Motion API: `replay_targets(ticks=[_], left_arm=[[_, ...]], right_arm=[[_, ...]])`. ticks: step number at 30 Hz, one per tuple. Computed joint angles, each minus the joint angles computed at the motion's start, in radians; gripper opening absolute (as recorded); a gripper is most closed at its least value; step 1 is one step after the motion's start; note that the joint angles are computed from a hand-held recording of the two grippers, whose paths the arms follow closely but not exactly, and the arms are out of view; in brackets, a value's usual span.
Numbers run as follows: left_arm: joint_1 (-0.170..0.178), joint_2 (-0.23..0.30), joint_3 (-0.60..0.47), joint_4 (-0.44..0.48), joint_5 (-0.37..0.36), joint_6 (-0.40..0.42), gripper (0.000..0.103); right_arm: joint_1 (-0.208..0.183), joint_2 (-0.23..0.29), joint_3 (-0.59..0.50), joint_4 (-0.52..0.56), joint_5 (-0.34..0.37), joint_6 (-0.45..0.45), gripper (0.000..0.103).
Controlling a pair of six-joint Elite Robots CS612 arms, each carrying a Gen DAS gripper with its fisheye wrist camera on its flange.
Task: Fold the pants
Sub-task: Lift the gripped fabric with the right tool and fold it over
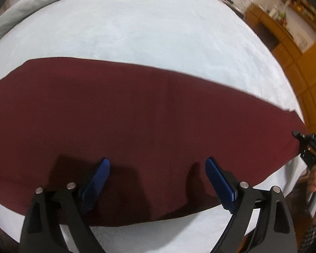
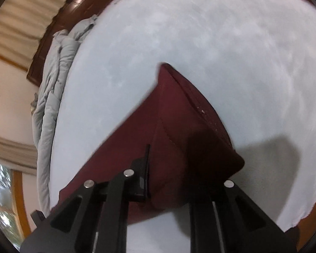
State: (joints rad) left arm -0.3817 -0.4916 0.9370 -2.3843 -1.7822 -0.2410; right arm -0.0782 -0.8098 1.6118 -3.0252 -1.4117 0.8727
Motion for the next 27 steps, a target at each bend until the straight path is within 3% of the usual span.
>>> replay_targets(ticks=[5,9,20,27], left_arm=[[0.024,-0.038,0.046,-0.052,-0.023,-0.068,0.093],[0.047,-0.057,0.073,-0.07,-0.041,-0.102,0.093],[0.096,-0.101,0.162,-0.151,-0.087,-0.213,0.093],[0.107,-0.104,0.168,-0.17,-0.078,-0.26,0.093]], right_arm=[[0.053,-0.014,-0.075,0.012,-0.059,-0.103,0.015],[0.097,0.004,-0.157,0.033,-0.057,-0.185,0.016],[0.195,0.123,-0.429,0.227,-0.04,-0.321,0.016],[0.235,0.172,-0.513,0.304,0.002,-0.386,0.016]])
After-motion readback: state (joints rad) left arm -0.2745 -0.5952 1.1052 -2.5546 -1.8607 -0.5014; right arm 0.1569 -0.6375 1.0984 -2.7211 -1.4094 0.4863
